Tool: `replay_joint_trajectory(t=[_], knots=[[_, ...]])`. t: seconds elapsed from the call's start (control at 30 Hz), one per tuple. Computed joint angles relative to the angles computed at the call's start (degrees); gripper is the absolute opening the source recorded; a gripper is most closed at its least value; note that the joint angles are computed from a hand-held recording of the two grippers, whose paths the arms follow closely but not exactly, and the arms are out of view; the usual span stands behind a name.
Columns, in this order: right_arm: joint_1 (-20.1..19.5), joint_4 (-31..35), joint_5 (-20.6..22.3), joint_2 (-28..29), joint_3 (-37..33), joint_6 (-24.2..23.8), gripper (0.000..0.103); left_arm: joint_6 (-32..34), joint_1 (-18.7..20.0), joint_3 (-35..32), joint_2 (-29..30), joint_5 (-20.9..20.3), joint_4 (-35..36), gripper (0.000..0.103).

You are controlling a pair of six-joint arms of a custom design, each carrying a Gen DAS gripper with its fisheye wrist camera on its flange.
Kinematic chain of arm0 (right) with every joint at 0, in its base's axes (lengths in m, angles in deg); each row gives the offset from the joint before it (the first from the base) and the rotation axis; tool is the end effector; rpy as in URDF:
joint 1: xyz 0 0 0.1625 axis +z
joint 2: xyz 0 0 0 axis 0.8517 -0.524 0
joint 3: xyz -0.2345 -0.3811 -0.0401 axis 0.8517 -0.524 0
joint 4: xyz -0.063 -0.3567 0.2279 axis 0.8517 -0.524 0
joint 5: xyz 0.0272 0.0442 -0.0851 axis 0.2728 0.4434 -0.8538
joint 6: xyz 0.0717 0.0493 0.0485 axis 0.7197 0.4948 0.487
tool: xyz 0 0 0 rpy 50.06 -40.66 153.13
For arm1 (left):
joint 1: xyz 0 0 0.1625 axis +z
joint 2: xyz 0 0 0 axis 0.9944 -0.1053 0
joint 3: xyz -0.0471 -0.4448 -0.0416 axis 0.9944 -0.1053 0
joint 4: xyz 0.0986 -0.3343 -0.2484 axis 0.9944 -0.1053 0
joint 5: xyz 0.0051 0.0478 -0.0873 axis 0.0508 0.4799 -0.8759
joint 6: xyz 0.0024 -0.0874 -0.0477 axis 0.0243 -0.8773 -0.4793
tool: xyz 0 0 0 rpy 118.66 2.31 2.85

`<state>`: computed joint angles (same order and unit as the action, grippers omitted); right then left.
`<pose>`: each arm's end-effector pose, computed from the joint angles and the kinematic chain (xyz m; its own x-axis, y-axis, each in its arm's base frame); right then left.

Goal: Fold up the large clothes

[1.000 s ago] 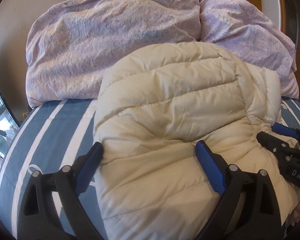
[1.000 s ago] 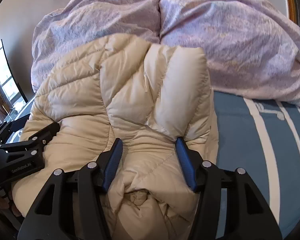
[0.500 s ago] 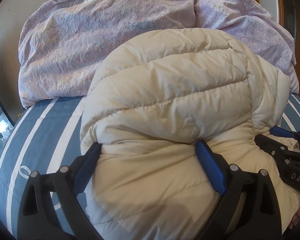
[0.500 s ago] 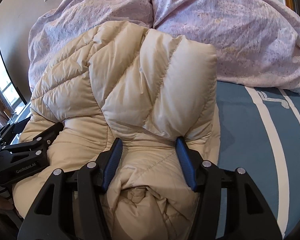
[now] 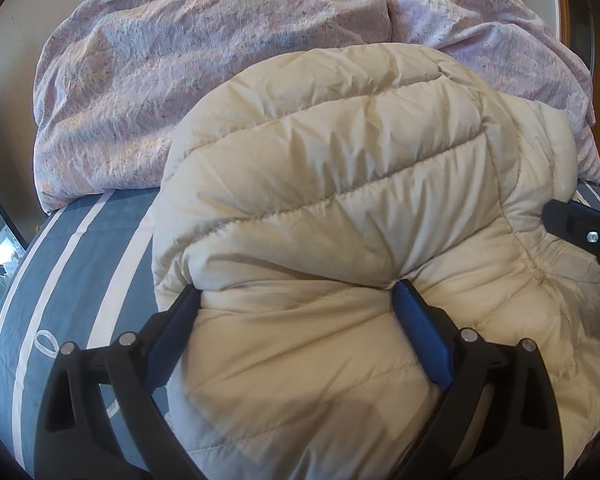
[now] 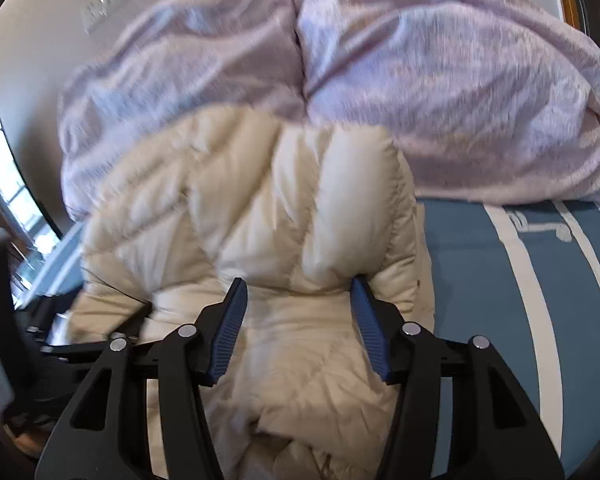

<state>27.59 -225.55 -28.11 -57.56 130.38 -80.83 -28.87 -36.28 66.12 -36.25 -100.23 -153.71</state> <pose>0.0692 -0.7343 0.2317 -0.7413 -0.5030 0.4444 -0.6508 0.7008 -0.2922 -0.2637 -0.6290 -0.0025 -0.6081 -0.3143 -0.7289 0.3920 0.6796 -0.6201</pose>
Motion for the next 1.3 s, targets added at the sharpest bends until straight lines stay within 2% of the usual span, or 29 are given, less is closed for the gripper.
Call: replay_joint_trajectory(t=[0.43, 0.53, 0.8, 0.93, 1.03, 1.13, 1.2, 1.27, 1.3], knots=[[-0.4, 1.0, -2.3, 0.7, -0.7, -0.1, 0.053, 0.8, -0.2, -0.1, 0.4, 0.6, -0.4, 0.095], [-0.4, 0.2, -1.4, -1.7, 1.6, -1.2, 0.053, -2.3, -0.7, 0.3, -0.4, 0.7, 2.8, 0.096], [-0.9, 2.2, 2.5, -9.2, 8.0, -3.3, 0.053, -10.2, -4.5, 6.3, -4.6, 0.5, 6.1, 0.096], [-1.7, 1.0, 1.3, -10.6, 10.4, -4.4, 0.052, -15.6, -7.0, 9.9, -6.7, 0.5, 9.5, 0.096], [-2.2, 1.3, -0.5, -9.9, 10.5, -3.4, 0.052, -18.4, -8.3, 12.5, -7.9, -0.1, 10.0, 0.096], [-2.3, 1.8, 0.2, -11.5, 11.5, -2.3, 0.052, -25.5, -8.8, 13.3, -9.4, -0.1, 18.2, 0.097], [-2.4, 2.3, 0.8, -13.2, 12.5, -2.1, 0.053, -27.9, -9.1, 13.9, -10.3, -0.7, 20.3, 0.097], [-2.4, 2.3, 0.9, -14.6, 13.4, -1.8, 0.063, -29.9, -9.9, 14.8, -11.4, -1.2, 22.0, 0.097], [-2.5, 2.4, 1.0, -15.5, 14.0, -1.7, 0.074, -31.9, -10.4, 15.2, -12.0, -1.3, 24.1, 0.097]])
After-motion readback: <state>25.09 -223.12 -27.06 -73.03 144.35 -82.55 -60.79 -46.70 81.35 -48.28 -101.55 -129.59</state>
